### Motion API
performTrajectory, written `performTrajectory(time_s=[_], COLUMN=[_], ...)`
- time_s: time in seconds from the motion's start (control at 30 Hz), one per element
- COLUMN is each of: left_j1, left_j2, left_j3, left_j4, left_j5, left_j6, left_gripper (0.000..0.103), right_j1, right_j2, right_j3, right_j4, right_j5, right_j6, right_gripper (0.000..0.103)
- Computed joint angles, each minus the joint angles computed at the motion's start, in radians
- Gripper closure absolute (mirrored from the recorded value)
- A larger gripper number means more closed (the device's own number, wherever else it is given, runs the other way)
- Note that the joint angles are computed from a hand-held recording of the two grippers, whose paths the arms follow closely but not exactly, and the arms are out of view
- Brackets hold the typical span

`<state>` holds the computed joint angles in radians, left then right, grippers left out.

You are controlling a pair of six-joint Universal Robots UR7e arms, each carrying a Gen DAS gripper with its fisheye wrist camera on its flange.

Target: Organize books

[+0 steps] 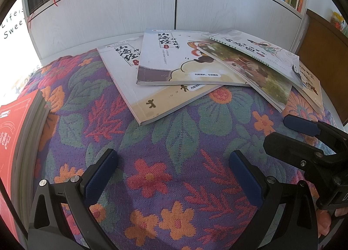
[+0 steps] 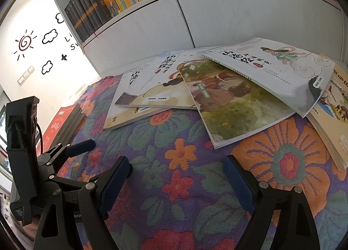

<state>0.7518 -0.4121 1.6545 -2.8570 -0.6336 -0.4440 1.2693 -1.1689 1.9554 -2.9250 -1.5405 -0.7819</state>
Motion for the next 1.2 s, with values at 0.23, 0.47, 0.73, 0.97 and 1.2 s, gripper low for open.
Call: performTrajectory(time_s=[0.23, 0.47, 0.73, 0.97, 1.2], left_j1=[0.000, -0.001, 0.003, 0.006, 0.004], left_j2=[-0.001, -0.002, -0.036, -0.036, -0.036], left_j3=[0.000, 0.005, 0.068, 0.065, 0.059], left_j4=[0.001, -0.014, -0.134, -0.124, -0.108], left_j5=[-0.001, 0.003, 0.043, 0.047, 0.043], left_j6=[0.000, 0.001, -0.072, -0.070, -0.068], left_gripper=[0.001, 0.006, 0.042, 0.042, 0.039], right_j1=[0.001, 0.011, -0.026, -0.090, -0.161], right_j2=[0.000, 0.013, -0.036, -0.132, -0.027], right_j3=[0.002, 0.014, 0.000, -0.099, -0.348], right_j4=[-0.003, -0.080, -0.143, -0.087, 0.308], right_j5=[-0.001, -0.045, -0.040, 0.085, 0.229], right_j6=[0.000, 0.011, 0.166, 0.311, 0.548], right_gripper=[0.016, 0.035, 0.056, 0.043, 0.042])
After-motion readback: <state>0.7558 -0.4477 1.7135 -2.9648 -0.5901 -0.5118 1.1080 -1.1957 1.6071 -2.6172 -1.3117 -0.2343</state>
